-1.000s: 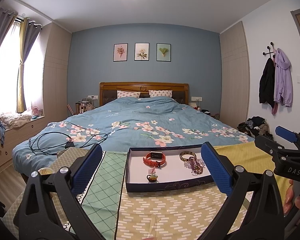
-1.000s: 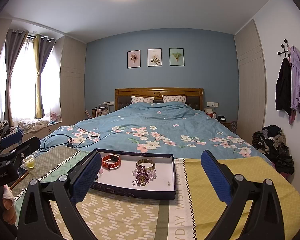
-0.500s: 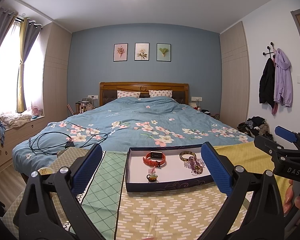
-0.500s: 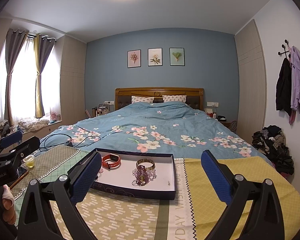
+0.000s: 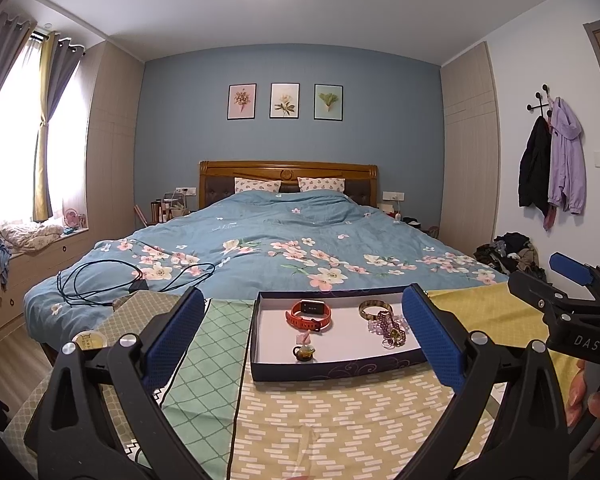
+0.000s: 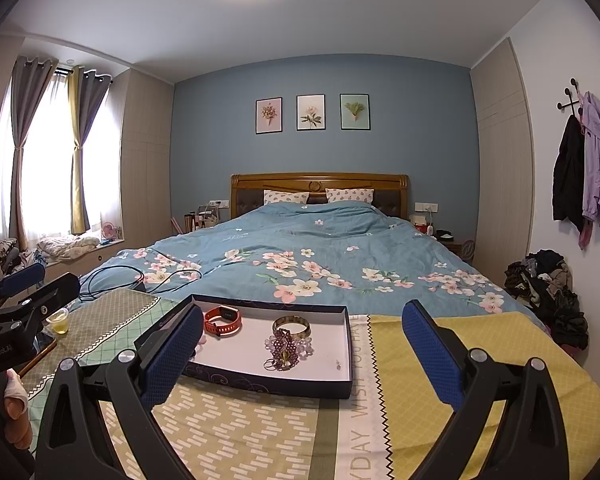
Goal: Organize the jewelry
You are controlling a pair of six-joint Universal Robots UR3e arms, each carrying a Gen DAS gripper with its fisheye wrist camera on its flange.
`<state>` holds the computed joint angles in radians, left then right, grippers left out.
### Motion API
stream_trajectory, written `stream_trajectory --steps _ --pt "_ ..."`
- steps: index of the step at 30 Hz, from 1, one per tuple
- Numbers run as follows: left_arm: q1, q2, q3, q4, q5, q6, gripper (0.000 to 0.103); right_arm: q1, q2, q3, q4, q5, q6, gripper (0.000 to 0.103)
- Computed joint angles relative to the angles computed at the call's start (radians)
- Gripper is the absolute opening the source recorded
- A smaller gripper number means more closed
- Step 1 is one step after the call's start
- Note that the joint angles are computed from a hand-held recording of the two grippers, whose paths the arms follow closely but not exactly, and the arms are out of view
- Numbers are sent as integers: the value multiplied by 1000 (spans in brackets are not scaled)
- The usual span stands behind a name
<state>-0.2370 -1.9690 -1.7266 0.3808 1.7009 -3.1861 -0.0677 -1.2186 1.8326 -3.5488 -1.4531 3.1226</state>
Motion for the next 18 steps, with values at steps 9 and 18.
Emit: stream_trajectory --steps 9,18 --pt "7 5 0 -4 -7 0 97 0 -1 2 -2 2 0 96" --pt "8 5 3 -8 -6 2 97 -2 4 -15 13 5 -5 96"
